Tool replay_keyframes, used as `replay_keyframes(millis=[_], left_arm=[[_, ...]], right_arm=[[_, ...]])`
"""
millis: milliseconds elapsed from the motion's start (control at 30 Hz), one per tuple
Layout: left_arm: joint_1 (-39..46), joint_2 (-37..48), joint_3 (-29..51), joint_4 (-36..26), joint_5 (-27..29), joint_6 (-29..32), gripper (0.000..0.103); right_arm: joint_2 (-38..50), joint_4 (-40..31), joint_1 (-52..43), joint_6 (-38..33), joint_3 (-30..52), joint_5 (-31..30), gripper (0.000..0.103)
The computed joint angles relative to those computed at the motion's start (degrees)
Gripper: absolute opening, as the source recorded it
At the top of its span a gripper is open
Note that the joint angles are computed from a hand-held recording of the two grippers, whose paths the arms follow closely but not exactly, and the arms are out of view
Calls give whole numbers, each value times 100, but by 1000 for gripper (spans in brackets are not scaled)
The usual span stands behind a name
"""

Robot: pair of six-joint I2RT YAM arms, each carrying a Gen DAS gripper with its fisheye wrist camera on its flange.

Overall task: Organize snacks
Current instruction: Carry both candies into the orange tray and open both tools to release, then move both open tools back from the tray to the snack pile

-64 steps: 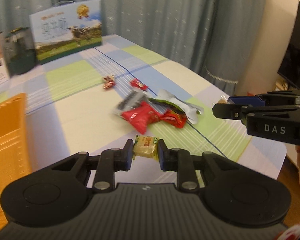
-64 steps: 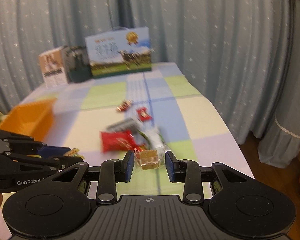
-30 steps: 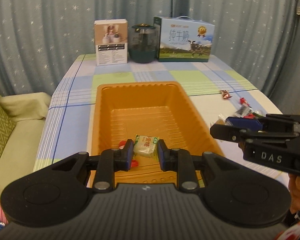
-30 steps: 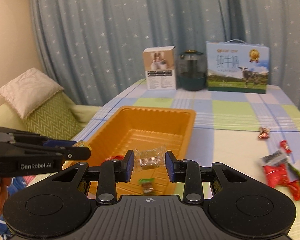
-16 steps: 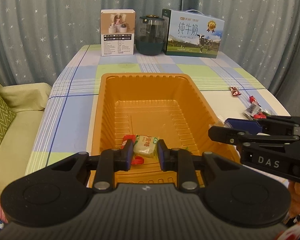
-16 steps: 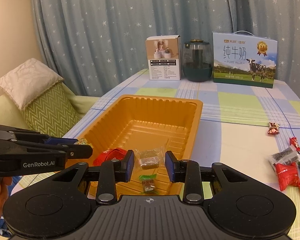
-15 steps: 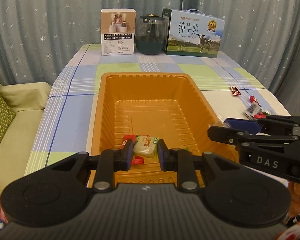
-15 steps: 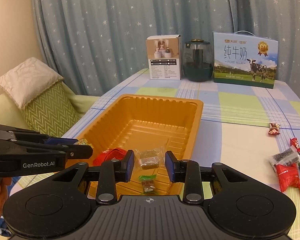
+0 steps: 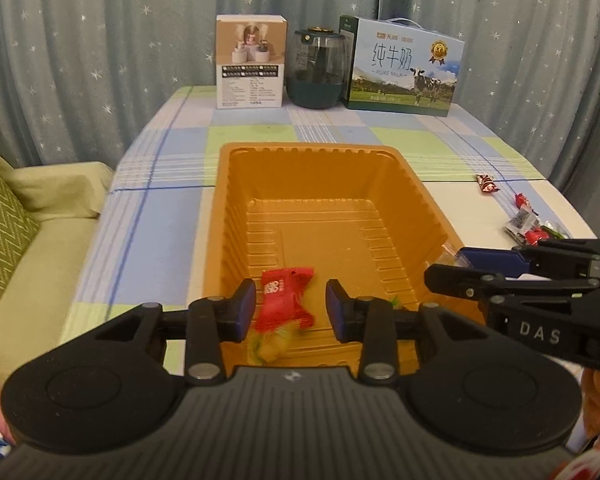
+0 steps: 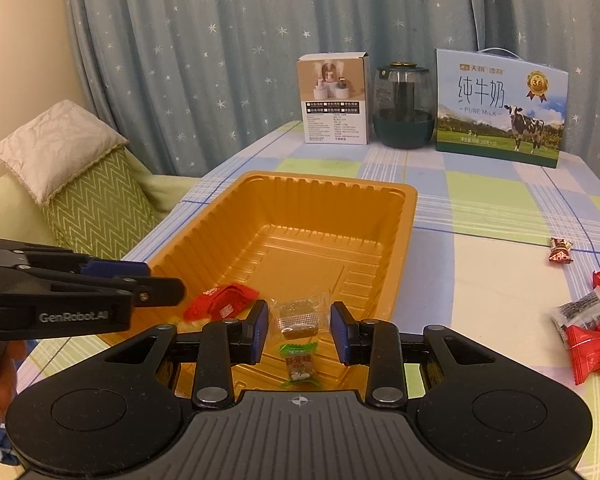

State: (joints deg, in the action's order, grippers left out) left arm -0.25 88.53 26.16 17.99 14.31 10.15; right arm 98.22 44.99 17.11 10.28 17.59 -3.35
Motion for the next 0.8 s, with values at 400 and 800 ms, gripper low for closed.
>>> replay_keyframes(millis=[400, 800], left_arm=[[482, -580, -190, -299, 127, 102, 35], [546, -694, -252, -363, 124, 78, 42]], right_arm=[[40, 120, 41, 20, -31, -168, 34], [-60, 380, -150, 247, -184, -238, 74]])
